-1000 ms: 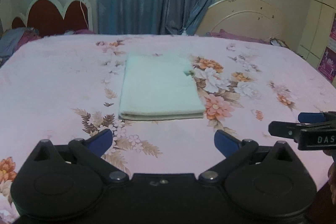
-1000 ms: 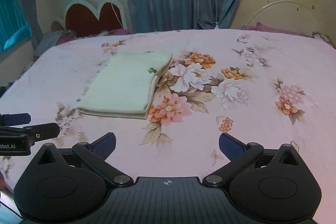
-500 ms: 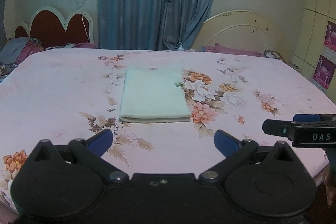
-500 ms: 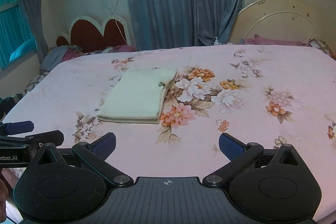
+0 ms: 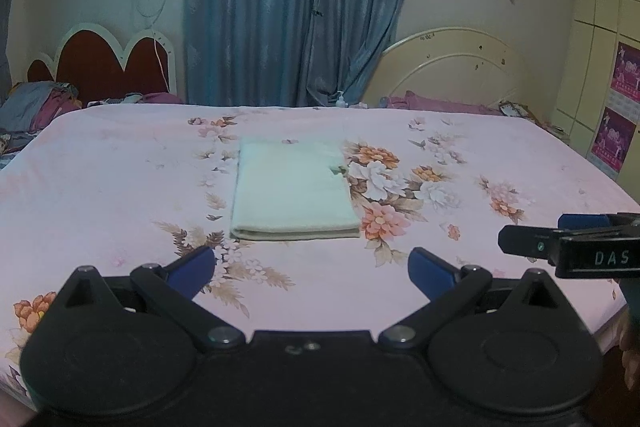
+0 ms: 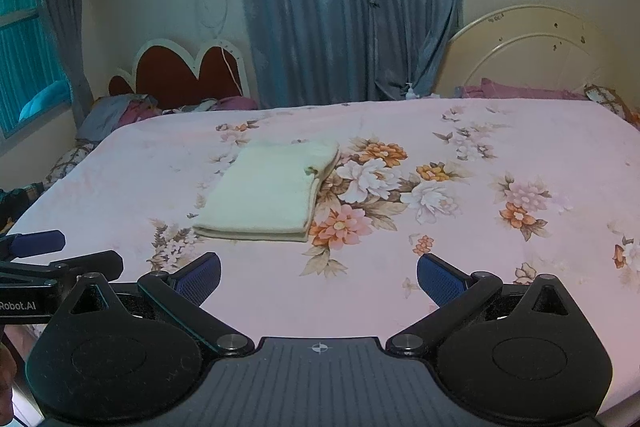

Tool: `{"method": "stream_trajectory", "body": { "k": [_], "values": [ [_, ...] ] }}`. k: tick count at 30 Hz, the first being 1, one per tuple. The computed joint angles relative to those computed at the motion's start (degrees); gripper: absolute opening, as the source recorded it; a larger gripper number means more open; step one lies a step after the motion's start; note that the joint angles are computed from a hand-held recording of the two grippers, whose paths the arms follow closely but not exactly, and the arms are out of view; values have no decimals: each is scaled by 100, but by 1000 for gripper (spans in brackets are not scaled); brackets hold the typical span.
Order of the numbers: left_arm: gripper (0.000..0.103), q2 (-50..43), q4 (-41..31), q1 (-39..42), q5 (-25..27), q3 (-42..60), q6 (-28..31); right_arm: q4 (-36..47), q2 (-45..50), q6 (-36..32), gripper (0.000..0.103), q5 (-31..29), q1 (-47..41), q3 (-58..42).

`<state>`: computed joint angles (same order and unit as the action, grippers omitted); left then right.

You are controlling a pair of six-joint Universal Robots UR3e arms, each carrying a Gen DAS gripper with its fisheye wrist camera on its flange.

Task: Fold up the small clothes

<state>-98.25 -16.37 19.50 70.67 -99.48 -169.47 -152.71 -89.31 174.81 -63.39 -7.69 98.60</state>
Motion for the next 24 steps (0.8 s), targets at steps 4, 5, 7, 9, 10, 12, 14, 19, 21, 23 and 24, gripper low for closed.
{"method": "stream_trajectory", "body": {
  "k": [4, 5, 7, 9, 10, 12, 14, 19, 21, 23, 24],
  "values": [
    [103, 18, 19, 22, -17, -24, 21, 11, 19, 22, 103, -41, 68, -44],
    [103, 11, 13, 44, -42, -13, 35, 9, 19, 20, 103, -58, 85, -50],
    [103, -2, 7, 46, -45, -1, 40, 8, 31, 23, 103, -69, 94, -60],
    [103, -2, 23, 43, -43, -7, 37, 4, 29, 27, 103, -67, 92, -57],
    [103, 0, 8, 39, -36, -1, 39, 2, 28, 33, 103, -72, 97, -57],
    [103, 4, 2, 37, -35, 1, 47, 10, 32, 20, 103, -58, 83, -59],
    [103, -14, 5, 40, -37, 21, 43, -6, 31, 48, 103, -71, 103, -61],
    [103, -13, 17, 48, -41, 28, 58, -2, 87, 17, 103, -33, 79, -107],
    [103, -41, 21, 59, -57, 57, 64, 13, 83, 20, 103, -25, 79, -110],
    [103, -40, 20, 55, -46, 57, 61, 19, 92, 31, 103, -50, 97, -133],
    [102, -38, 27, 55, -46, 54, 59, 23, 93, 32, 103, -49, 96, -135]
  ]
}}
